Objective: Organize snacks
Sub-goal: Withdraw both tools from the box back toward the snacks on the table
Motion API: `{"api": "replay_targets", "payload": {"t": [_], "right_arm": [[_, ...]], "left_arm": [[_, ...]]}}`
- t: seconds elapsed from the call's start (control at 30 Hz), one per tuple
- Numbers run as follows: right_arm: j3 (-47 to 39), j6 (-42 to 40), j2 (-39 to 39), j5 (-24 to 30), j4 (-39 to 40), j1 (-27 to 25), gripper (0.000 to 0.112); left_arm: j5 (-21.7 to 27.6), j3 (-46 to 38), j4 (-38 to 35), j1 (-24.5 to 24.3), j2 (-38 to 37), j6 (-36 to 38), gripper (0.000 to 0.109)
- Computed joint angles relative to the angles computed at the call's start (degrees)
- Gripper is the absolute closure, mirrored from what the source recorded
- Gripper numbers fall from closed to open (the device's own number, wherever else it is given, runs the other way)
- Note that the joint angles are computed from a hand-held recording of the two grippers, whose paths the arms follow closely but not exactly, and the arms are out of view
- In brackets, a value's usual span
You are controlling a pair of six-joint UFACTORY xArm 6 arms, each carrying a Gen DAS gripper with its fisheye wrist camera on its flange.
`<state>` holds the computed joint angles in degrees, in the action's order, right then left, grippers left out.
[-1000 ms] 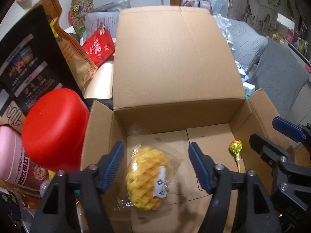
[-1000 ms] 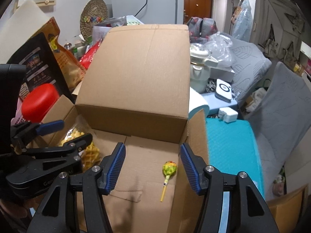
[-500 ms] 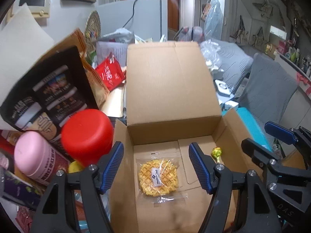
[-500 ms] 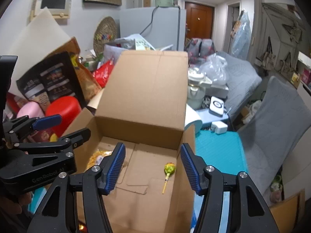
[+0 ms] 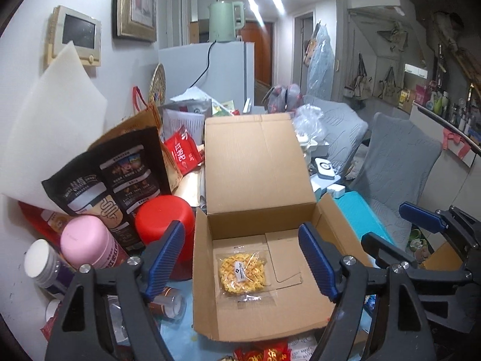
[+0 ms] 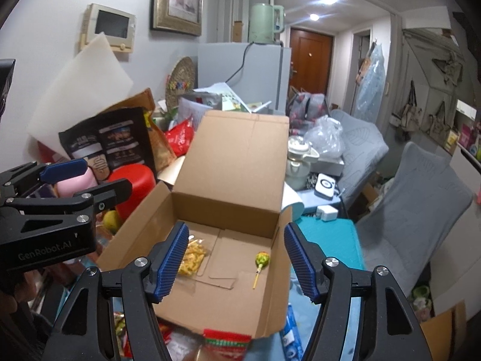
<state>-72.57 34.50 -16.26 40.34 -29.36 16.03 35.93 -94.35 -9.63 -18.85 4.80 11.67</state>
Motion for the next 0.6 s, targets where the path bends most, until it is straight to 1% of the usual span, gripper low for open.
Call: {"api": "replay_targets", "payload": {"t": [0.13,0.2,0.27,0.33,0.4,0.5,0.6], "right_arm": [[2.2,2.8,-3.1,-0.1,-2.5,1.5,0.039],[3.0,4.0,-4.3,0.1,-3.5,2.3,0.033],[4.2,5.6,-5.8,0.5,-5.0,3.1,0.03],[5.0,6.6,-6.8,0.8,-6.0,3.9,0.029],[6.6,8.0,-8.3,1.0,-6.9,4.7,0.026],[8.5,10.1,-10.2,1.8,-8.6,6.0,0.026],[10.5,12.0,-12.0,2.8,-9.9,7.5,0.026]], "left_arm": [[-1.2,3.5,-1.2,0.4,-3.6,1.2,0.03],[-1.8,5.0,-2.2,0.6,-4.9,2.2,0.03],[-2.7,7.2,-3.1,0.8,-6.7,2.8,0.03],[-3.7,9.6,-3.4,1.0,-8.6,3.5,0.03],[-4.3,11.9,-3.9,1.1,-10.3,4.3,0.03],[-5.0,15.2,-5.3,1.2,-12.7,5.9,0.03],[-4.9,18.7,-11.2,1.3,-15.3,11.9,0.03]]}}
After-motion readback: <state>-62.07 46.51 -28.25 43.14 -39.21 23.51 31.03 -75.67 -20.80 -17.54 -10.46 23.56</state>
